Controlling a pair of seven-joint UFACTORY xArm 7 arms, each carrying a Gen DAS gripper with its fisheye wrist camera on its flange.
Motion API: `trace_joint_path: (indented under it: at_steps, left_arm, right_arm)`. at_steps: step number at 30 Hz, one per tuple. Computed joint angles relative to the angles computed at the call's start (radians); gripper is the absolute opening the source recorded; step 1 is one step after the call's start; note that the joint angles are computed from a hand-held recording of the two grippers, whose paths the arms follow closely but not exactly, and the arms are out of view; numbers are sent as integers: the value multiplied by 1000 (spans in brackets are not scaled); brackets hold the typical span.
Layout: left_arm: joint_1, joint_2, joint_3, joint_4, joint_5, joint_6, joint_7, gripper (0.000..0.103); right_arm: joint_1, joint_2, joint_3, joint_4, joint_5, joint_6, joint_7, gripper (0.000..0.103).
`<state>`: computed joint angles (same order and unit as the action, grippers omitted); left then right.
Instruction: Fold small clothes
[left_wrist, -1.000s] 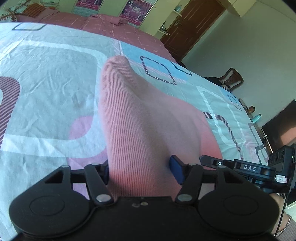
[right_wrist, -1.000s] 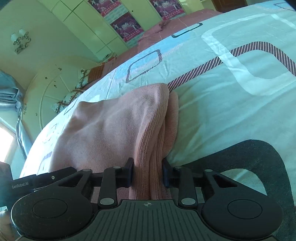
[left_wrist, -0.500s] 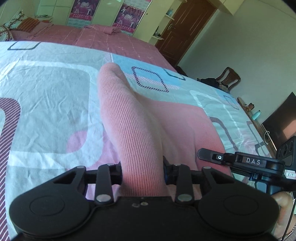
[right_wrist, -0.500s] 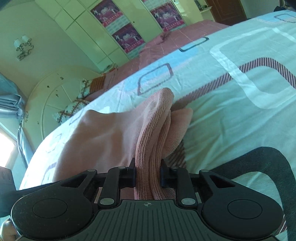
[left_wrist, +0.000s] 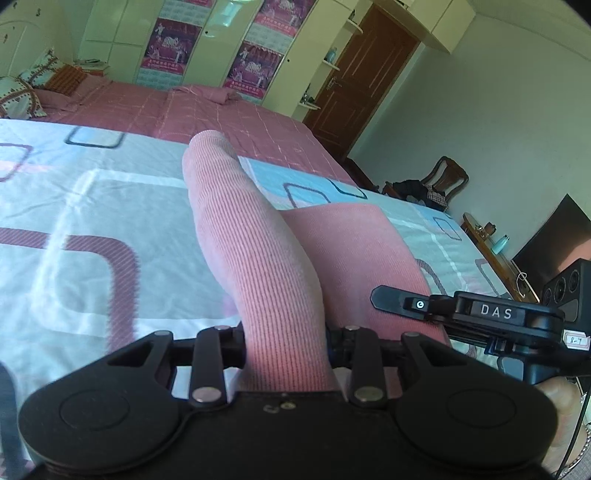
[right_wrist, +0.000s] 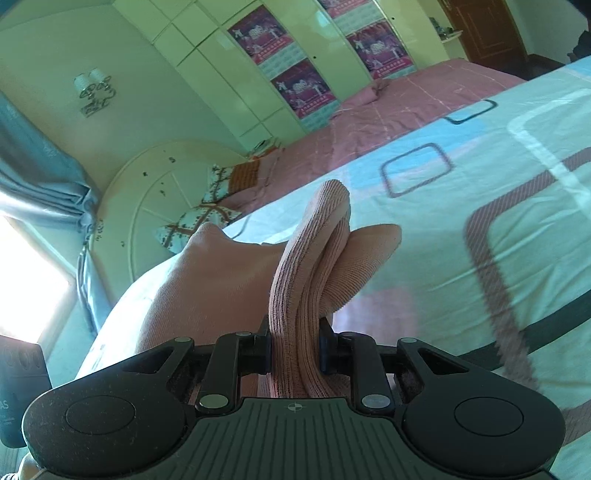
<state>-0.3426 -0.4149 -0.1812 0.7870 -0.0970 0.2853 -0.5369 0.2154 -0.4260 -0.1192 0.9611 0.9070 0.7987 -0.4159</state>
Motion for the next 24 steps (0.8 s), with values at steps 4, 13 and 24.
trace_joint_path:
  at_steps: [4,13,24]
  left_arm:
    - [-54,-181,125,-128,-63,36,130,31]
    - [7,-491,396,-252,-128,278,507,31]
    - [155,-418,574,-191,-186,313,812,31]
  right_arm:
    - [48,-43,116,-35,-17,-119,112,22]
    - [112,14,450,-26,-204,-432,603,22]
    - [116,405,640,227,-663,-616,1014,22]
